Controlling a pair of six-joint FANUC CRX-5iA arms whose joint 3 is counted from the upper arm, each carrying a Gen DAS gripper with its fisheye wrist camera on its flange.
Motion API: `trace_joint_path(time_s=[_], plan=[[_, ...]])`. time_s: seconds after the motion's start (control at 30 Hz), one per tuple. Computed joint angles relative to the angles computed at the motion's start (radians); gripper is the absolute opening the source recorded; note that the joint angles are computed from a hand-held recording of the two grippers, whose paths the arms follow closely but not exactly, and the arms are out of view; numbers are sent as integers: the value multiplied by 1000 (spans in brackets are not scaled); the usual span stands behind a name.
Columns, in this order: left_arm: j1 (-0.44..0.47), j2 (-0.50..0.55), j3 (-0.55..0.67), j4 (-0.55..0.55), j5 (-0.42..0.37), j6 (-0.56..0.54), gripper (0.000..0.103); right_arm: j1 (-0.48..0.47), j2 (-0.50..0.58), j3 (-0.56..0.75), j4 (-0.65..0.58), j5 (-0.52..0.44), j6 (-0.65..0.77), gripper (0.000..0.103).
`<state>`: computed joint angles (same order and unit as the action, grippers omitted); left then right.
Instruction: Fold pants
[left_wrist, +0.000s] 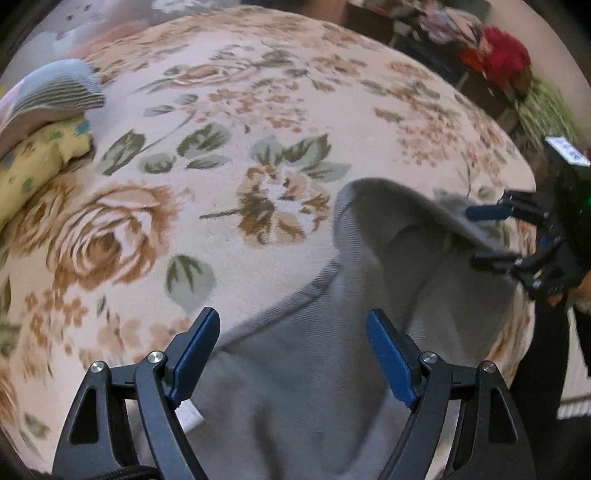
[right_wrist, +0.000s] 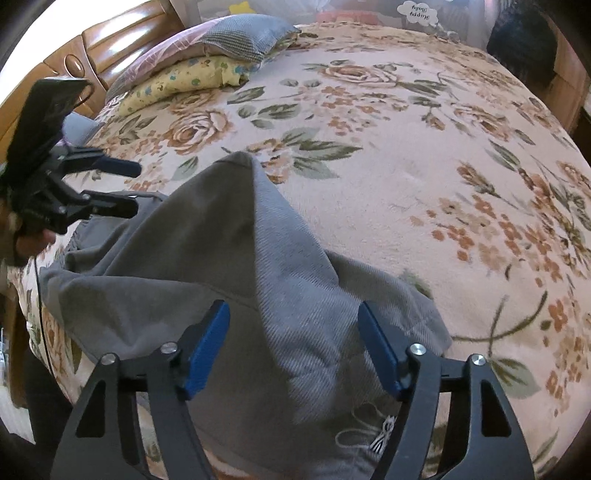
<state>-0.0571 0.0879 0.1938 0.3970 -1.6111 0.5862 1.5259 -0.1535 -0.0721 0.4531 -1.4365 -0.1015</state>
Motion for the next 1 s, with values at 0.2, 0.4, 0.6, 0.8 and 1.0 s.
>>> trace_joint_path(time_s=[0.2,0.4,0.6,0.8,1.0], plan=[[-38,71,48,75,-45,-27,82,-11,-22,-37,-1,34,-15,66],[-122,116,82,40,-68,-30,82,-18,-16,-34,2,24,0,52],[-159,119,62,6,-54,-24,13,-4,-35,-44,55,9,-3,14],[-106,36,20,73,7,-48,4,-44,-27,-4,87,-42,85,4],[-50,-108,-20,101,108,-29,3,-63,-39,12,177,-44,166,4]])
